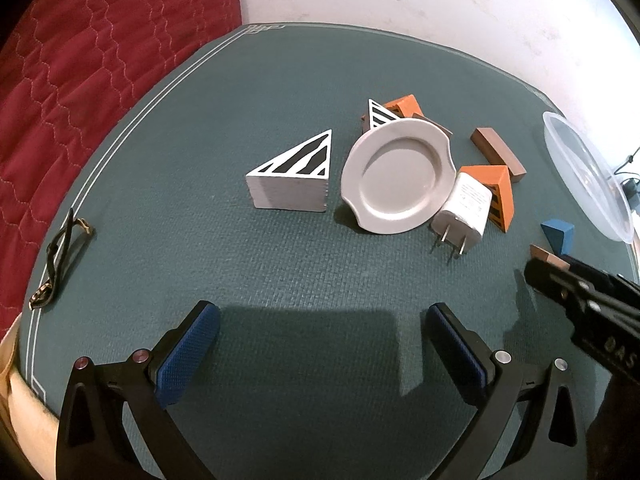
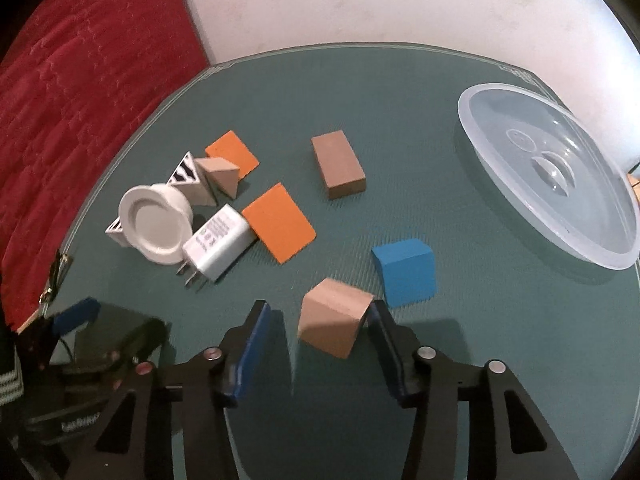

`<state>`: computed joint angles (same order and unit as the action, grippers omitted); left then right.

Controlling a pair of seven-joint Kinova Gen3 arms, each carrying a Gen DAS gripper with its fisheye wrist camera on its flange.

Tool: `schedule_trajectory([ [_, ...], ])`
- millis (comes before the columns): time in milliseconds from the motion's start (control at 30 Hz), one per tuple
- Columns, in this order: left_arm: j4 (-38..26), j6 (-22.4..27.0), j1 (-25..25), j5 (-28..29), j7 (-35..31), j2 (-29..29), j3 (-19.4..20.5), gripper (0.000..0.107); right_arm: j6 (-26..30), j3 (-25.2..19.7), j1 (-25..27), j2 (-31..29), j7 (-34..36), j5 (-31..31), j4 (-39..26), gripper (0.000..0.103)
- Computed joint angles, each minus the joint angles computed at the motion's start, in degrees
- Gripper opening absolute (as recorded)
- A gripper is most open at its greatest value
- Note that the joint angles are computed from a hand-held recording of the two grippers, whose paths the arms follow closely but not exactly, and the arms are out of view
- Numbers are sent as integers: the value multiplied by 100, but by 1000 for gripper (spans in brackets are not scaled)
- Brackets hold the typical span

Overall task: Organize rigid objects
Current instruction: 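Grasp the tan wooden cube with the right gripper while the left gripper approaches the white plate, then carry the tan cube into the clear bowl with the right gripper while the left gripper lifts the white plate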

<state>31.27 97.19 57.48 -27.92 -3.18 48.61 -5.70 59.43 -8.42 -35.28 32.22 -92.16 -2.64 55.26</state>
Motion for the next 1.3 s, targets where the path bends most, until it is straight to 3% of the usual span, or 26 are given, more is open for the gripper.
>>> schedule_trajectory([
  [133,44,-18,-18,2,-4,-20,4,103,-306,163,-188,-97,-205,318,237,38],
  [400,535,-272,-8,-20,206,-259,56,103,-610,66,-58,-388,-67,451,751,33],
  [800,758,-585,-104,-285,610,-511,36,103,-744,-16,148,-529,-73,264,1009,33],
  [1000,90,-500,-252,-254,463,-207,8,103,-918,0,132,-551,-39,300,1110,33],
  [1300,187,-683,-474,-23,668,-232,-67,103,-1057,-92,305,-570,153,109,1219,34],
])
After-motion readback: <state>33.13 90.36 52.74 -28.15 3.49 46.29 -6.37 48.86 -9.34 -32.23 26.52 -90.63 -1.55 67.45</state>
